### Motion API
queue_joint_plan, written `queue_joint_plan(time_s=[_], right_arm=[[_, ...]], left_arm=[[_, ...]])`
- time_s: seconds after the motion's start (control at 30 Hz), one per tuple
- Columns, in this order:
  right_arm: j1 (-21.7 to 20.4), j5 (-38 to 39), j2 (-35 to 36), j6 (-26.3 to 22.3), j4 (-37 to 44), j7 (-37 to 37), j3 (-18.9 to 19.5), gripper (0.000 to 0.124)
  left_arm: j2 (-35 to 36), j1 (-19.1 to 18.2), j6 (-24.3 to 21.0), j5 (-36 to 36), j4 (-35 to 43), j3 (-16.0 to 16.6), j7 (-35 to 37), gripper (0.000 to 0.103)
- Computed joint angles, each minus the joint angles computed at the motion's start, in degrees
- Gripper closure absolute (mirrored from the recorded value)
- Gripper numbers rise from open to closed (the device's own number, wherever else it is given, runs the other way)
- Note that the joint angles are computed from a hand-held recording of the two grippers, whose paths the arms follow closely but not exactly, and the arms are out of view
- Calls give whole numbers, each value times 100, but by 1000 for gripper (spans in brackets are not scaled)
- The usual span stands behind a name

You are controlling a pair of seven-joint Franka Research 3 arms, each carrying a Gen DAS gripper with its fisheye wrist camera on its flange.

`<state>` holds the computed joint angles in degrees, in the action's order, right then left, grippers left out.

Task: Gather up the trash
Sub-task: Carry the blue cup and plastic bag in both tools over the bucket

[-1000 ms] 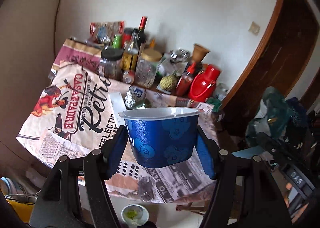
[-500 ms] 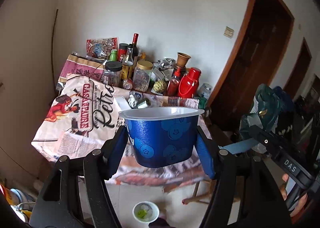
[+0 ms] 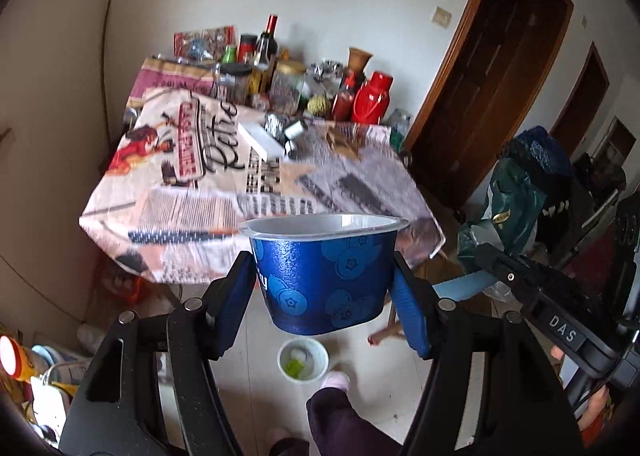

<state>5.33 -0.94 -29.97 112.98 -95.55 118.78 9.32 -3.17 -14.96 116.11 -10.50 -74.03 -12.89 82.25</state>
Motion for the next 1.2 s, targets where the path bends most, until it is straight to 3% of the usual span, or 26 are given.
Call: queue_joint_plan(time_s=[0.33,0.57,0.8,1.2], right_arm=[[176,441,-321,-369,-709,-167,-144,98],[240,880,-615,-341,-1775,-610,-419,98],[197,1229,-723,-87,-2870,-1062,-570,98],[379,1832,-283,1091,-4800,-1708,-626,98]], left_arm=[[-168,-88,-142,18,-596,-46,-201,38],[71,-219,-147,200,-1106,-169,-583,38],[322,-335,389,440,-2145,-254,-1065,38],[1151,-345,1643,609,-3522,-309,-1456,38]])
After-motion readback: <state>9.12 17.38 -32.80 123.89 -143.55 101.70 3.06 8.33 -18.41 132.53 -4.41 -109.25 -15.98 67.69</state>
